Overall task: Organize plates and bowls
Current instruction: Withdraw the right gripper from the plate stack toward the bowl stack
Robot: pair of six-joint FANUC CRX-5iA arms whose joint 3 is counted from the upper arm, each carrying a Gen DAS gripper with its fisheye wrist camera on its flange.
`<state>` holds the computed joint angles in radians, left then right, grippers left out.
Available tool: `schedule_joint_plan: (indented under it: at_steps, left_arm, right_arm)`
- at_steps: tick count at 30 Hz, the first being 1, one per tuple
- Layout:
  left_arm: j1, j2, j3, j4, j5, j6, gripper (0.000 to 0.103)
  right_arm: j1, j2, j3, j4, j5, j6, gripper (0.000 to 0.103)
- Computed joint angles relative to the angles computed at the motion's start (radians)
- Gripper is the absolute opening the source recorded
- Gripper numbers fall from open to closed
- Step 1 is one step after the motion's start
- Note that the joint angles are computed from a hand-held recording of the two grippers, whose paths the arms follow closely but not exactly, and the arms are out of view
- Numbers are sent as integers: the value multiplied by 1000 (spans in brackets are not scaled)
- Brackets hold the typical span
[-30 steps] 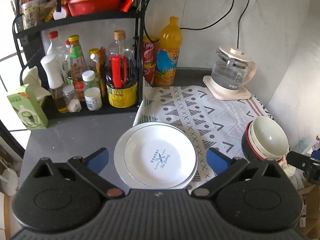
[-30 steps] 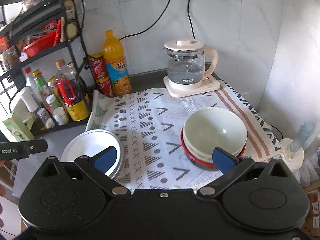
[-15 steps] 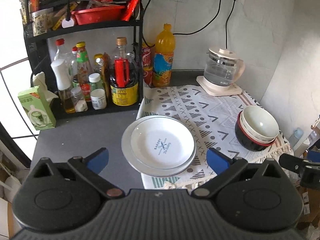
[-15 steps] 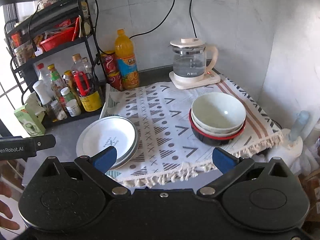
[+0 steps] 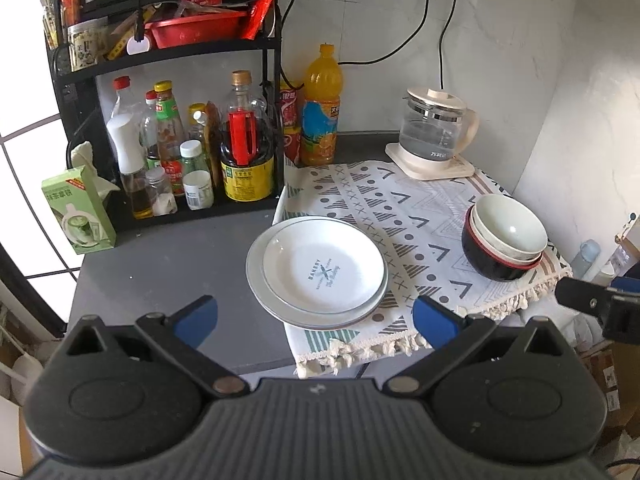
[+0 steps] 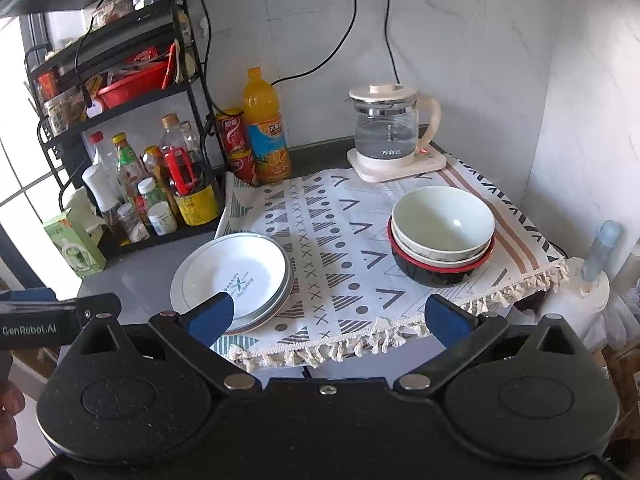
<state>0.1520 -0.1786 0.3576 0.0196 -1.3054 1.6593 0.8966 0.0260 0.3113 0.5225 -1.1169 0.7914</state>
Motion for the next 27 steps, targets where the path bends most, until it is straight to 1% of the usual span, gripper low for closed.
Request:
schedule_joint_plan:
  at_steps: [9, 13, 16, 27]
  left_arm:
    - [0, -16, -12, 1, 4, 4, 103]
    - [-4, -22, -20, -7, 4, -10, 103]
    - [-4, -23, -23, -11, 1, -1, 103]
    - [-14, -18, -14, -28, -6, 21, 103]
  right_arm:
    - [13, -26, -33, 26, 6, -24, 103]
    - [14, -27, -29, 15, -5, -27, 103]
    - [11, -28, -26, -5, -14, -10, 103]
    - [12, -42, -45, -6, -11, -8, 103]
